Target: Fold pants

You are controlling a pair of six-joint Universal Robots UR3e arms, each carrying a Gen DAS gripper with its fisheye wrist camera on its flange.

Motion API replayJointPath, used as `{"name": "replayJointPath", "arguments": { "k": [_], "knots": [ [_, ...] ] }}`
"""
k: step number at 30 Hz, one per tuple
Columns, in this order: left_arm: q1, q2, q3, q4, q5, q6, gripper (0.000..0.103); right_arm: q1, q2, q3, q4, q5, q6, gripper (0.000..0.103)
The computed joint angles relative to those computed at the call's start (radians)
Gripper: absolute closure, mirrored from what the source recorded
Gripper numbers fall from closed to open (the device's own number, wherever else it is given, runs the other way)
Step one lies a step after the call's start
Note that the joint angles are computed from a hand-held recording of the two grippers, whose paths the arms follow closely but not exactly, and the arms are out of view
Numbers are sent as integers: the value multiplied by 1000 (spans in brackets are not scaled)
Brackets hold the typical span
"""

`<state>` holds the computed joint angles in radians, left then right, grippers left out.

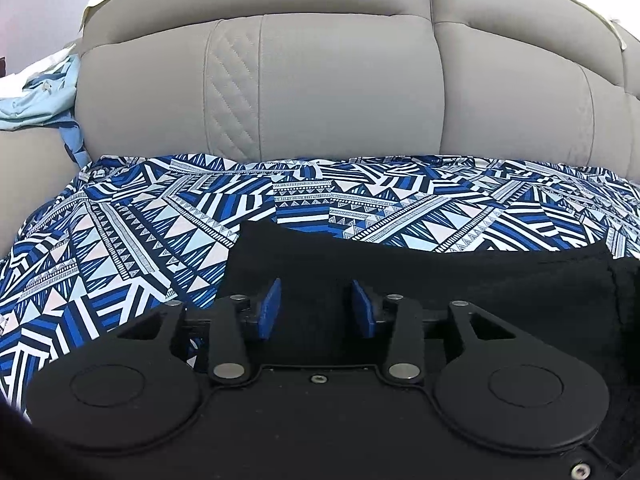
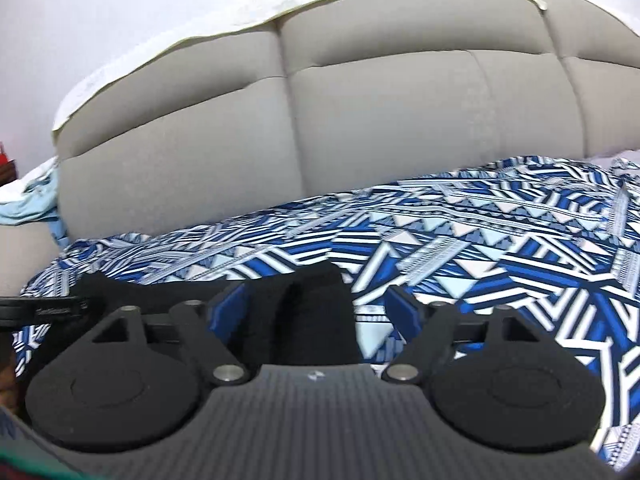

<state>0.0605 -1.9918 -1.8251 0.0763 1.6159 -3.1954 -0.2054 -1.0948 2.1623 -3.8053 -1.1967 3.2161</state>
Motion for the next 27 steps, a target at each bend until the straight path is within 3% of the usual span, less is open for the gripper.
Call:
{"name": "replayJointPath", "arguments": {
  "k": [5, 8, 10, 13, 17, 18, 22, 24, 27],
  "knots": [
    [57, 79, -47, -30, -95, -44, 50, -27, -11, -14, 100, 22, -36, 15],
    [114, 137, -64, -114, -170, -63, 55, -45, -8, -49, 186, 73, -59, 15],
    [188, 181, -85, -203, -287, -80, 61, -79, -4, -71, 245, 138, -45, 17],
    [264, 215, -147, -192, -373, -97, 61, -125, 16, -92, 263, 230, -20, 25],
    [289, 229, -168, -175, -350, -89, 57, -183, 36, -80, 242, 378, -2, 25],
    [298, 229, -169, -177, -358, -85, 57, -185, 40, -76, 230, 393, -4, 21],
    [289, 182, -110, -232, -319, -85, 56, -127, 38, -91, 251, 320, -68, 15],
    [274, 156, -106, -200, -300, -82, 53, -97, 51, -103, 235, 285, -79, 11],
    [245, 129, -74, -203, -271, -53, 44, -65, 57, -121, 241, 246, -97, 16]
  ]
}}
